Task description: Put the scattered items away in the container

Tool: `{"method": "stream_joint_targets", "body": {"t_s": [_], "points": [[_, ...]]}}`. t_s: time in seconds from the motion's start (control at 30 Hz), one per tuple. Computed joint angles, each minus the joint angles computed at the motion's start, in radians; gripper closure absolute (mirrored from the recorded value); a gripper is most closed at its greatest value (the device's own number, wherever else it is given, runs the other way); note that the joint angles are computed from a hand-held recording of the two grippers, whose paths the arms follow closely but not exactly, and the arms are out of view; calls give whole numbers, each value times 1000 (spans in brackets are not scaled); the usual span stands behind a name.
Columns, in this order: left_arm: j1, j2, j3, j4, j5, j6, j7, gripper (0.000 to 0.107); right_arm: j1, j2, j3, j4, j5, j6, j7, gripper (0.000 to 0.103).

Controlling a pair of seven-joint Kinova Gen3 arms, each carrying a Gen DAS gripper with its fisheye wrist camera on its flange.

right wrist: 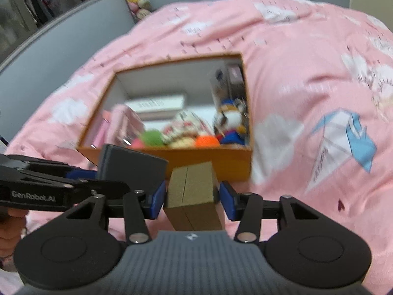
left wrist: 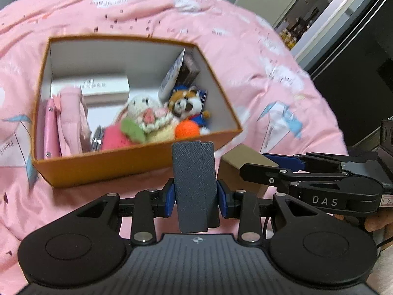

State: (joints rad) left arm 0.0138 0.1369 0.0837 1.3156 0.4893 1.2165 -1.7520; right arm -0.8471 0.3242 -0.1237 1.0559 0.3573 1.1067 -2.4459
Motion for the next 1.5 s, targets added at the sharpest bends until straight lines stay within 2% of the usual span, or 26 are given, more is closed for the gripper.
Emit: {"method": "stream_joint_targets", "body": {"t_s": [0.07,0.1,0.17,0.23,0.3,0.4,0.53,0.57,0.67,0.9,0.97,1.0,1.27,1.5], "points": [[-10,-7,-5,-7,17,-10,-3,68,1,-1,-1,-9,7,-25,10,52],[-12,-9,-8,-12,18,-16,1,68,-1,1,1,-16,13,-34,14,59],[-1,-16,-18,-21,-8,-45,18,70,-8,8,12,-35,25,-49,17,94],[-17,-6,-16,-42,-1,-48,29,70,31,9,-7,-35,-4,-103,21,94],[-31,15,-17,-65,16,-39,34,70,48,31,-8,-65,-28,-111,39,94],[-33,18,-15,-67,-8,-53,45,70,26,72,17,-132,-41,-58,81,93],[-62,35,-14,-75,17,-7,18,70,12,113,31,-185,-66,35,119,92],[-64,36,-13,-74,15,2,10,70,2,127,39,-202,-63,69,121,91],[-73,23,-14,-55,16,17,-19,70,-17,159,54,-232,-60,144,128,77],[-73,3,-24,-17,0,61,-55,70,-17,182,47,-220,-96,199,170,75],[-67,11,-27,-5,-14,71,-36,70,-12,186,47,-206,-104,197,172,69],[-65,16,-28,0,-21,74,-27,70,-6,188,47,-197,-113,195,170,65],[-48,49,-25,23,-77,62,33,70,83,192,28,-118,-210,151,163,52],[-47,71,-23,25,-99,61,64,70,223,170,-34,11,-394,-21,232,29]]}}
